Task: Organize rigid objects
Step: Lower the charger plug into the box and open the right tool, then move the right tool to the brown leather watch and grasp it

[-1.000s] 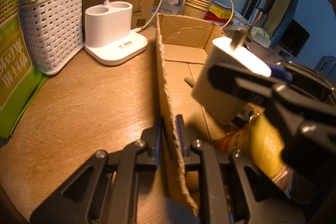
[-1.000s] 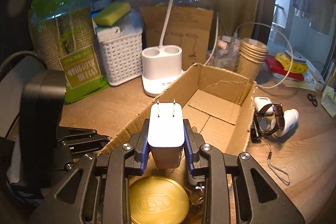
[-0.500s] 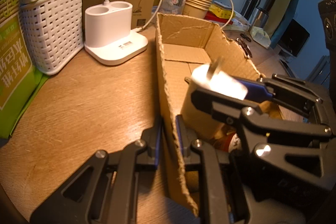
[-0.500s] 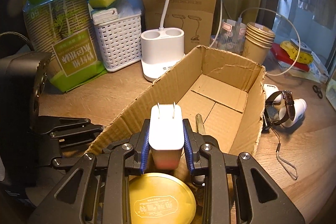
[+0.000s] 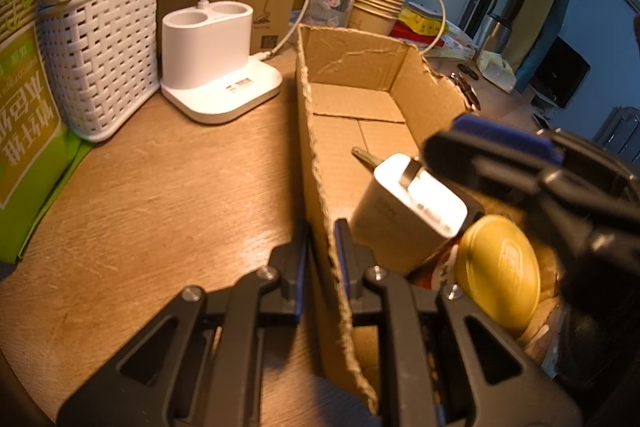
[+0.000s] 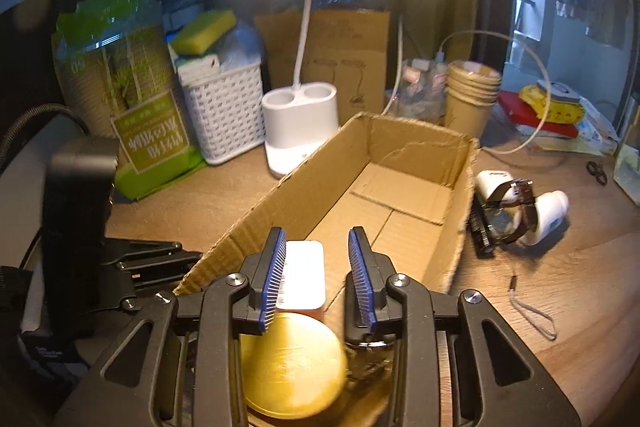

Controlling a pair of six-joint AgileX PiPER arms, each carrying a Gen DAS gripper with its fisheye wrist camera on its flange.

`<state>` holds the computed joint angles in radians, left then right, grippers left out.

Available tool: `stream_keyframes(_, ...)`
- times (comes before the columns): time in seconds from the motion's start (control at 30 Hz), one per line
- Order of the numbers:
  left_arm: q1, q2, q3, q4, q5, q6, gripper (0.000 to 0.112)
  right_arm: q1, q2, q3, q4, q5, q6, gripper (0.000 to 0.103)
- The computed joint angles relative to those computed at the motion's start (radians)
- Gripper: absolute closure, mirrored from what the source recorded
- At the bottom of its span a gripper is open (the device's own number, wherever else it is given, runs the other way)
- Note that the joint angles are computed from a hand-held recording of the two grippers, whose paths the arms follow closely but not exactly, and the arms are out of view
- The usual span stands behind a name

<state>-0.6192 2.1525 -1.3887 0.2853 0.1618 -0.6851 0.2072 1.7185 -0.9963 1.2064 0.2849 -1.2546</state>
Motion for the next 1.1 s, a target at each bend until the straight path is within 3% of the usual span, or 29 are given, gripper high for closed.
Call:
stream_keyframes(0.2, 0.0, -0.001, 0.001, 0.001, 0.0, -0.001, 0.099, -0.08, -0.049, 0.046, 0.166, 0.002, -0.151, 0.066)
stream_keyframes(0.33, 0.0, -0.001, 0.001, 0.001, 0.0, -0.001, 0.098, -0.135, -0.047, 0.058, 0.202, -0.022, -0.169, 0.053)
stream_keyframes(0.6, 0.0, -0.001, 0.001, -0.001, 0.001, 0.001, 0.098, -0.228, -0.021, 0.07, 0.283, -0.034, -0.225, 0.053)
stream_keyframes(1.1, 0.0, -0.001, 0.0, -0.003, 0.001, 0.003, 0.098, -0.254, 0.076, 0.025, 0.4, -0.123, -0.352, 0.053)
